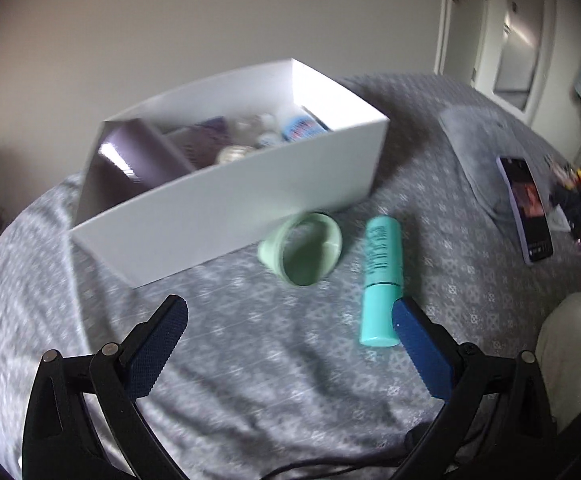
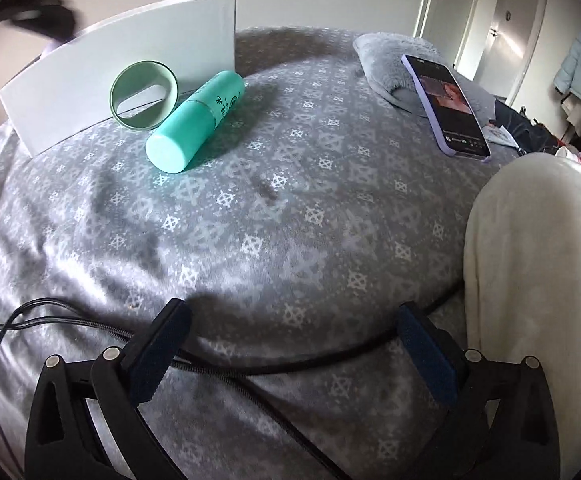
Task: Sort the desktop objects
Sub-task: 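Grasp the teal tube with the left gripper and lift it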
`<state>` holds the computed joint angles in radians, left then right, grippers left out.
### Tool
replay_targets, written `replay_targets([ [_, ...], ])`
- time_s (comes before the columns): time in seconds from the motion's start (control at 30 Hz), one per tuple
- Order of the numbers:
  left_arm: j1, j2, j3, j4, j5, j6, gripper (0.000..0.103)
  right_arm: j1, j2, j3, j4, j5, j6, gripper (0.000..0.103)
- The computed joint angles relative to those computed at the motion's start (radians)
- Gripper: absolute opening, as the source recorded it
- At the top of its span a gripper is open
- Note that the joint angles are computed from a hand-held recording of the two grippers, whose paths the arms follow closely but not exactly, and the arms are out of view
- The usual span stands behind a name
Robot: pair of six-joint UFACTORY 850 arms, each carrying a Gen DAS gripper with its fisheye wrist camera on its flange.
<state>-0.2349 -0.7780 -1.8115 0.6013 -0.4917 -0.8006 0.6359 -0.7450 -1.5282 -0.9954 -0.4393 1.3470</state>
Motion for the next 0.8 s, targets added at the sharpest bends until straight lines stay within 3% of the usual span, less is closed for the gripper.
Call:
replay_targets([
  [0.3, -0.019, -0.328, -0.474, -0.336, -0.254, 0.411, 0.103, -0.008, -0.016, -0.031, 0.021, 0.019, -0.019, 0.103],
  [0.47, -0.023, -0.521, -0.791, -0.434, -0.437, 0.479, 0.094, -0.008, -0.016, -0.030, 0.013, 0.019, -0.011, 0.103],
  [0.53, -0.016, -0.495, -0.741, -0.474, -0.400, 0.462, 0.086, -0.008, -0.016, -0.030, 0.011, 0.019, -0.011, 0.103],
  [0.6, -0.012, -0.414, -0.599, -0.479, -0.315, 0.421, 0.057, -0.007, -0.016, -0.030, 0.012, 0.019, -0.011, 0.103],
  [0.63, -0.011, -0.378, -0.541, -0.485, -0.284, 0.421, 0.035, -0.007, -0.016, -0.030, 0.012, 0.018, -0.011, 0.103],
  [0.8, -0.006, -0.188, -0.247, -0.463, -0.141, 0.386, 0.033, -0.007, -0.017, -0.030, 0.006, 0.017, -0.005, 0.103],
])
